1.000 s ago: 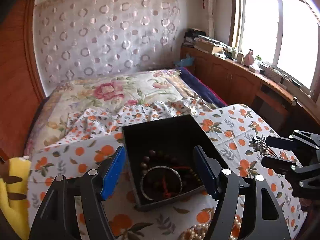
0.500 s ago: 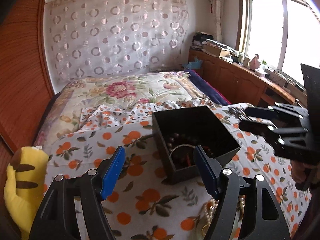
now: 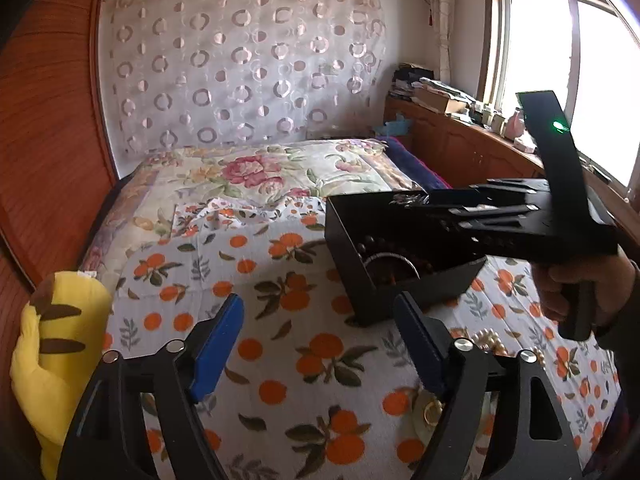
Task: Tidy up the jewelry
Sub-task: 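Lower the hair comb into the black box and open the right tool, then grasp a pearl necklace strand with the right tool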
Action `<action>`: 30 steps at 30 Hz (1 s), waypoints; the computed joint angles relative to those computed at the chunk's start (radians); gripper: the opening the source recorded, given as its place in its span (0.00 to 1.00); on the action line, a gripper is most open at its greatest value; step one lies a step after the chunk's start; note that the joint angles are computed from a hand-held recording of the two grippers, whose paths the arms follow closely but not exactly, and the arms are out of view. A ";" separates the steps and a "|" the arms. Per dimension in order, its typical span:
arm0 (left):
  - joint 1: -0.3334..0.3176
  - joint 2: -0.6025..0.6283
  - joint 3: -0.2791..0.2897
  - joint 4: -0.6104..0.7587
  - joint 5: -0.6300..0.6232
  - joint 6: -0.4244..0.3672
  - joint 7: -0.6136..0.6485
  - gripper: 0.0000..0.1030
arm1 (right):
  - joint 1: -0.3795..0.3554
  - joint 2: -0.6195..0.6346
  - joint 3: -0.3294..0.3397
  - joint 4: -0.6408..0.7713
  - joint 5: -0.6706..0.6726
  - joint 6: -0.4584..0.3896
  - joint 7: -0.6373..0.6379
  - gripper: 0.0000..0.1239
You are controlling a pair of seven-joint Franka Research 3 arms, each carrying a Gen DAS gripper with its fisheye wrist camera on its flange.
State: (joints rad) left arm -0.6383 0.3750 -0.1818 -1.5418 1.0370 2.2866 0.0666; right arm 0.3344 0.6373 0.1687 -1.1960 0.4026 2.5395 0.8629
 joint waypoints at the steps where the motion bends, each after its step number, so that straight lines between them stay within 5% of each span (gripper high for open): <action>1: -0.001 0.001 -0.001 -0.001 -0.002 -0.001 0.000 0.76 | 0.002 0.000 -0.002 -0.002 0.000 0.005 0.004 0.42; 5: -0.009 0.006 -0.008 -0.007 -0.011 -0.001 -0.005 0.79 | -0.020 -0.028 0.017 -0.044 0.032 0.028 -0.027 0.44; 13: -0.043 0.034 -0.015 0.005 -0.017 -0.002 0.003 0.90 | -0.121 -0.270 0.071 -0.387 0.237 0.090 -0.275 0.44; 21: -0.063 0.081 -0.018 0.042 -0.083 0.001 0.076 0.91 | -0.119 -0.431 -0.004 -0.623 0.341 0.038 -0.415 0.32; 30: -0.074 0.115 -0.006 0.070 -0.161 0.000 0.136 0.91 | -0.101 -0.468 -0.048 -0.699 0.363 -0.045 -0.409 0.23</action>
State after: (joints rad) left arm -0.7120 0.4896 -0.1880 -1.4723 0.8756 2.2867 0.2022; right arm 0.2332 0.1692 0.1209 -1.8951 0.7659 2.4943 0.4538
